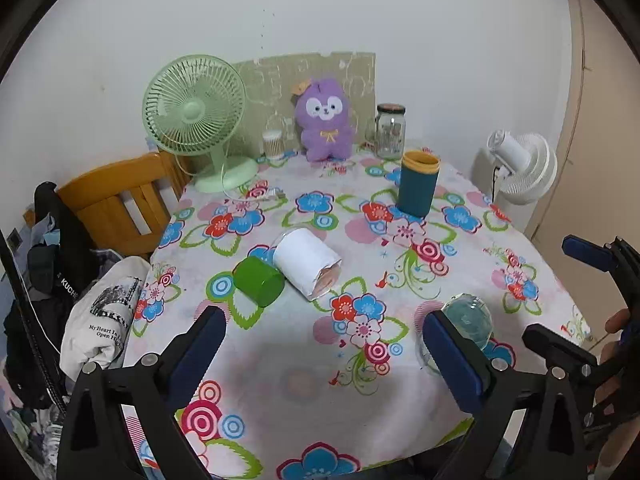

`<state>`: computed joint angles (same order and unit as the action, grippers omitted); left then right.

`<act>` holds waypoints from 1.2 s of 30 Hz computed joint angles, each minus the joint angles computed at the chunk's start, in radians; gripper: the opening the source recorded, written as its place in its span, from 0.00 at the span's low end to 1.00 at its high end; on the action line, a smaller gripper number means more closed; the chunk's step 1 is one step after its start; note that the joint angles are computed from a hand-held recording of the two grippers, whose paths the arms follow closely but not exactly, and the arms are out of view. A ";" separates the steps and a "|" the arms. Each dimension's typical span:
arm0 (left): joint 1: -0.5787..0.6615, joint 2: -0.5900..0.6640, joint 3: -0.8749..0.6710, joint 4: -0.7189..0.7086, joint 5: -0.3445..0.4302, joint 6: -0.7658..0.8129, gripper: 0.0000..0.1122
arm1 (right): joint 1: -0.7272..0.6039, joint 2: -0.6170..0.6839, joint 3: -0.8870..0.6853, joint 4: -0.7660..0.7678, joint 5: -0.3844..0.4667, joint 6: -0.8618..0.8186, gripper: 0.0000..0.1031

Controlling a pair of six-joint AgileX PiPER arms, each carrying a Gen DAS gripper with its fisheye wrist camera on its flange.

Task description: Flip cup upside down

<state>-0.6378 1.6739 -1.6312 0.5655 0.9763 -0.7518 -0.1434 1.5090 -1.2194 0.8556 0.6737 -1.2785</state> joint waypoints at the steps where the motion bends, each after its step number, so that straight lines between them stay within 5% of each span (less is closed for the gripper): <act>1: -0.006 -0.017 0.031 0.018 -0.027 -0.040 0.90 | 0.003 -0.011 0.009 0.001 -0.003 0.002 1.00; 16: -0.070 -0.135 0.226 0.217 -0.140 -0.405 0.92 | 0.002 -0.180 0.134 0.072 -0.039 -0.021 1.00; 23: -0.166 -0.162 0.309 0.436 -0.070 -0.625 0.92 | 0.028 -0.251 0.236 0.122 -0.163 -0.071 1.00; 27: -0.220 -0.173 0.393 0.568 -0.029 -0.825 0.92 | 0.057 -0.317 0.364 0.359 -0.304 -0.286 1.00; 30: -0.298 -0.143 0.428 0.719 0.099 -0.976 0.92 | 0.045 -0.304 0.364 0.376 -0.280 -0.253 1.00; 36: -0.348 -0.121 0.438 0.784 0.139 -0.992 0.92 | 0.010 -0.276 0.338 0.330 -0.256 -0.161 1.00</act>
